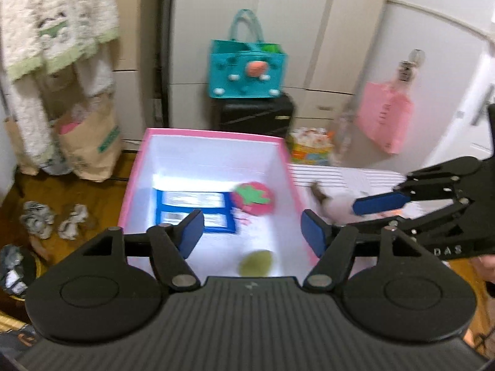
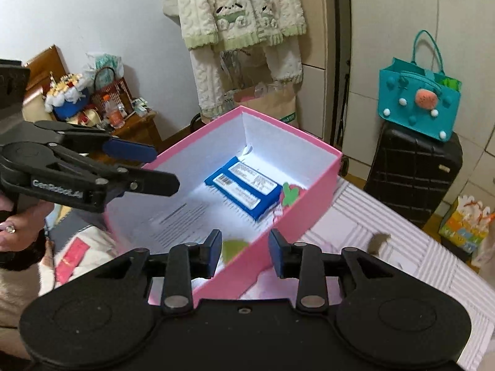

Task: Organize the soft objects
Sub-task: 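Grasp the pink floral cloth with the left gripper while the right gripper grasps the white mesh puff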

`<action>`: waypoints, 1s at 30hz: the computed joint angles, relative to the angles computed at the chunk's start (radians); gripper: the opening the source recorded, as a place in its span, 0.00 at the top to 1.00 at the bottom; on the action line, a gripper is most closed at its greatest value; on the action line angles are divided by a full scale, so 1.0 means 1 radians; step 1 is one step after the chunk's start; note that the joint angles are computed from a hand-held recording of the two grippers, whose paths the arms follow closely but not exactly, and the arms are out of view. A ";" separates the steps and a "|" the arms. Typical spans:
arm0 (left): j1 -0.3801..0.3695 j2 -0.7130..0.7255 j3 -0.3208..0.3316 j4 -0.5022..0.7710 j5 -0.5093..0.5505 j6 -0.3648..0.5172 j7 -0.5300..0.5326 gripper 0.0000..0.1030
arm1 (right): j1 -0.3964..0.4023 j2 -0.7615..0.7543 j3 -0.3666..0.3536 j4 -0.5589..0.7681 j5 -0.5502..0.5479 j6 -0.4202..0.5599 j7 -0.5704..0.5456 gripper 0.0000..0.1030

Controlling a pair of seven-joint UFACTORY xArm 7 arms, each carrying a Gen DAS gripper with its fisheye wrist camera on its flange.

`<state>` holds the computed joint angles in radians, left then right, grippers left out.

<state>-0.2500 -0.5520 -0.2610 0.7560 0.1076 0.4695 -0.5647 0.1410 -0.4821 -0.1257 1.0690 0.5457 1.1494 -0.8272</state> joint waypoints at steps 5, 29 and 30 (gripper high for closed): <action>-0.122 -0.046 0.038 -0.012 -0.097 0.028 0.095 0.29 | -0.037 -0.101 -0.061 -0.014 -0.042 0.109 -0.016 0.59; -0.264 0.115 -0.101 0.111 -0.123 0.092 0.087 0.26 | -0.199 -0.261 -0.335 -0.124 -0.080 0.270 -0.239 0.49; -0.266 0.129 -0.105 0.113 -0.118 0.079 0.077 0.26 | -0.209 -0.256 -0.339 -0.127 -0.081 0.268 -0.246 0.49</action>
